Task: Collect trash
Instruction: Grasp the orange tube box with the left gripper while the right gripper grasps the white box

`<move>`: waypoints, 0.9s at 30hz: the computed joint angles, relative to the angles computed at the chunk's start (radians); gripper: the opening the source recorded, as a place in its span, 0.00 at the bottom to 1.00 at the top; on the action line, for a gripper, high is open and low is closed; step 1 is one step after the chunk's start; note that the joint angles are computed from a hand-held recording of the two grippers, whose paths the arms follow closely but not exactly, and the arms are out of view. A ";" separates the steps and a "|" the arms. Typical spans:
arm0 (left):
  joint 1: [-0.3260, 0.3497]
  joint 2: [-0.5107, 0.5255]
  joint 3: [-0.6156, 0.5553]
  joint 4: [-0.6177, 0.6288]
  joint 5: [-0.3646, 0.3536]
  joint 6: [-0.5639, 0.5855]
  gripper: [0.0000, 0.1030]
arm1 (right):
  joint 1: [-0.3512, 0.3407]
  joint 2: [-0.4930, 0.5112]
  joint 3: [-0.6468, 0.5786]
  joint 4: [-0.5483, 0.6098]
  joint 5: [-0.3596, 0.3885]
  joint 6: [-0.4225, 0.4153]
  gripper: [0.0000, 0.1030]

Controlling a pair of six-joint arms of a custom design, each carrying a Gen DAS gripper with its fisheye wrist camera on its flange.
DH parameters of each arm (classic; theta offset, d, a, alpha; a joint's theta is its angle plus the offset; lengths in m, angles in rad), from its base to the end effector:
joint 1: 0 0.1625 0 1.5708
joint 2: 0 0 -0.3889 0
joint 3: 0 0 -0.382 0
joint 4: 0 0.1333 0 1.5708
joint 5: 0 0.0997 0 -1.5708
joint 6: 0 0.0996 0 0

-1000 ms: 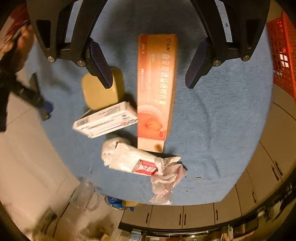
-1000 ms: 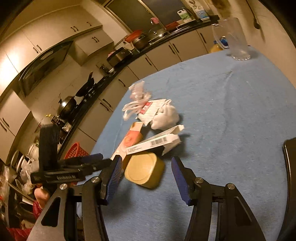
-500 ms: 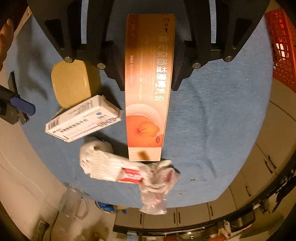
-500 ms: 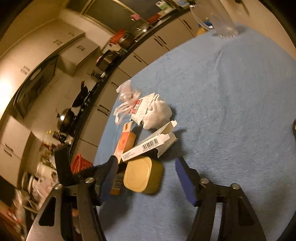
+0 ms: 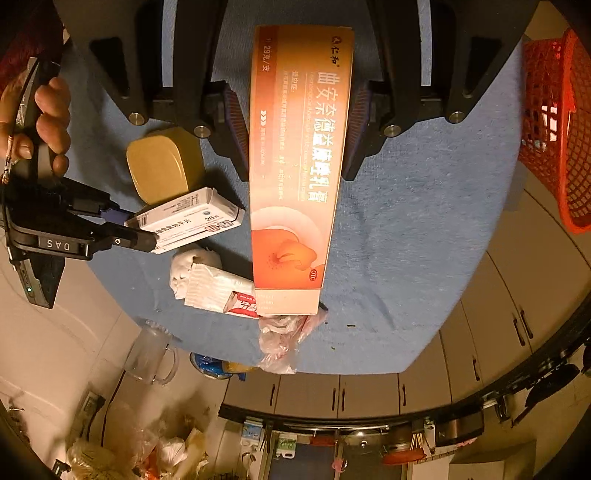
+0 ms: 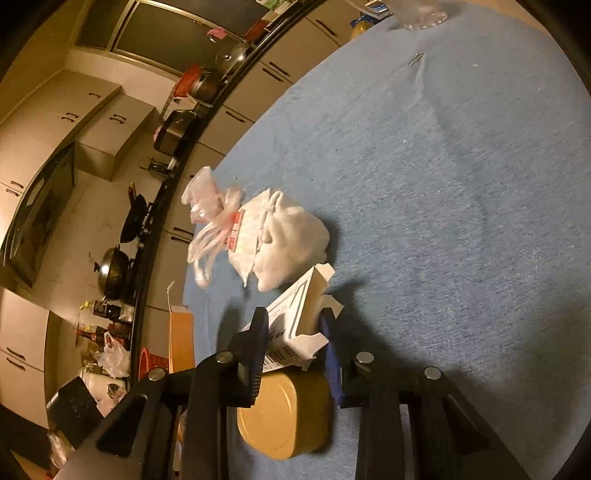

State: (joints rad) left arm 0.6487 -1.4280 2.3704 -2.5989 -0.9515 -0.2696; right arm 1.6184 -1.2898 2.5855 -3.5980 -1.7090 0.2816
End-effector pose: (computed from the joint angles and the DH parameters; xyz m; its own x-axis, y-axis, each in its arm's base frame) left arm -0.1923 -0.3856 0.1661 -0.7238 0.4362 -0.5346 0.6237 0.7450 -0.2365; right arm 0.1362 -0.3456 0.1617 -0.9644 0.2496 -0.0871 0.2421 0.7016 -0.6702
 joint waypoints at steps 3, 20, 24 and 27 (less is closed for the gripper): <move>-0.010 -0.024 0.018 -0.007 -0.007 -0.010 0.46 | 0.026 -0.007 0.022 -0.048 -0.007 -0.033 0.25; -0.109 -0.133 0.073 0.024 0.036 -0.081 0.46 | 0.210 -0.008 0.093 -0.244 -0.069 -0.135 0.20; -0.118 -0.155 0.079 0.036 0.044 -0.088 0.46 | 0.223 -0.005 0.091 -0.241 -0.066 -0.141 0.20; -0.122 -0.182 0.084 0.049 0.053 -0.092 0.46 | 0.229 -0.002 0.084 -0.231 -0.063 -0.145 0.20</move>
